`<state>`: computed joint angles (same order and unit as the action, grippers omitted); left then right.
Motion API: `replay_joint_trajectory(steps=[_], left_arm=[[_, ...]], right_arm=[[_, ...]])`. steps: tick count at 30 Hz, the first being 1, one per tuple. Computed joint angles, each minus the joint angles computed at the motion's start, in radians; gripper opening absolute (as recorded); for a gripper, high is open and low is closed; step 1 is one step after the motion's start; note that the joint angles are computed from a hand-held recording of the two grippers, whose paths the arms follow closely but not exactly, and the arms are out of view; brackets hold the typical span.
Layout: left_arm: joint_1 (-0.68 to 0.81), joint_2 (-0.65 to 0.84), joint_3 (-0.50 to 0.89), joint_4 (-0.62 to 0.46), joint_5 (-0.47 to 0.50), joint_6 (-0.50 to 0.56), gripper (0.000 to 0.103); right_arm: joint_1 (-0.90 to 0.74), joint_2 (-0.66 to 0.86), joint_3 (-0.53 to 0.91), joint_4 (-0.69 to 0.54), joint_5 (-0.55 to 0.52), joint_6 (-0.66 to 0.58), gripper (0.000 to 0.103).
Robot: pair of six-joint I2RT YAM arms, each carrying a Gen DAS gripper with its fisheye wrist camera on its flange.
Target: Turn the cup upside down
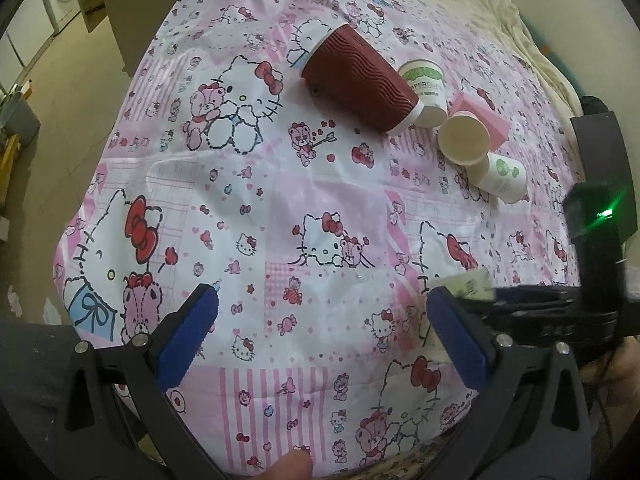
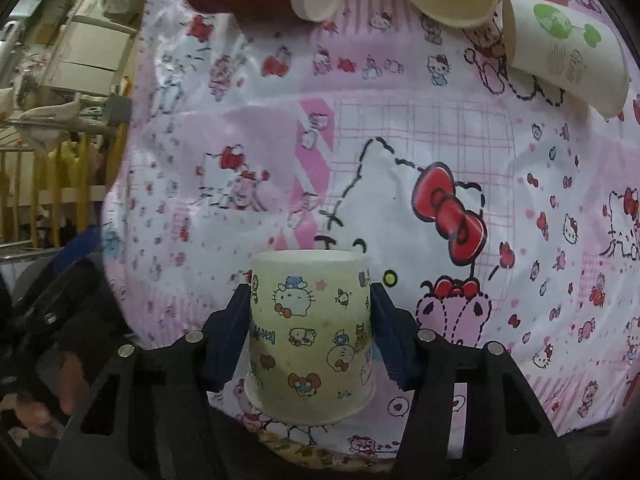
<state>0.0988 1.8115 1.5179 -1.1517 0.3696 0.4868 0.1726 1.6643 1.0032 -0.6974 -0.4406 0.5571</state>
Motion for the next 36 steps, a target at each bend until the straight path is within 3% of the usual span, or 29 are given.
replay_joint_trajectory(steps=[8, 15, 18, 25, 36], left_arm=[[-0.034, -0.058, -0.065, 0.017, 0.035, 0.058, 0.103], [-0.067, -0.132, -0.144, 0.048, 0.079, 0.102, 0.103], [-0.076, -0.16, -0.165, 0.043, 0.123, 0.136, 0.103], [-0.092, -0.177, -0.14, -0.088, 0.269, 0.25, 0.103], [-0.107, -0.157, -0.138, -0.077, 0.256, 0.222, 0.103]], right_arm=[[-0.107, -0.331, -0.133, 0.101, 0.038, 0.049, 0.059], [-0.143, -0.466, -0.274, 0.261, 0.034, 0.093, 0.06], [-0.127, -0.467, -0.301, 0.313, 0.06, 0.131, 0.06], [-0.113, -0.433, -0.306, 0.333, 0.074, 0.13, 0.06], [-0.037, -0.387, -0.284, 0.36, 0.038, 0.119, 0.06]])
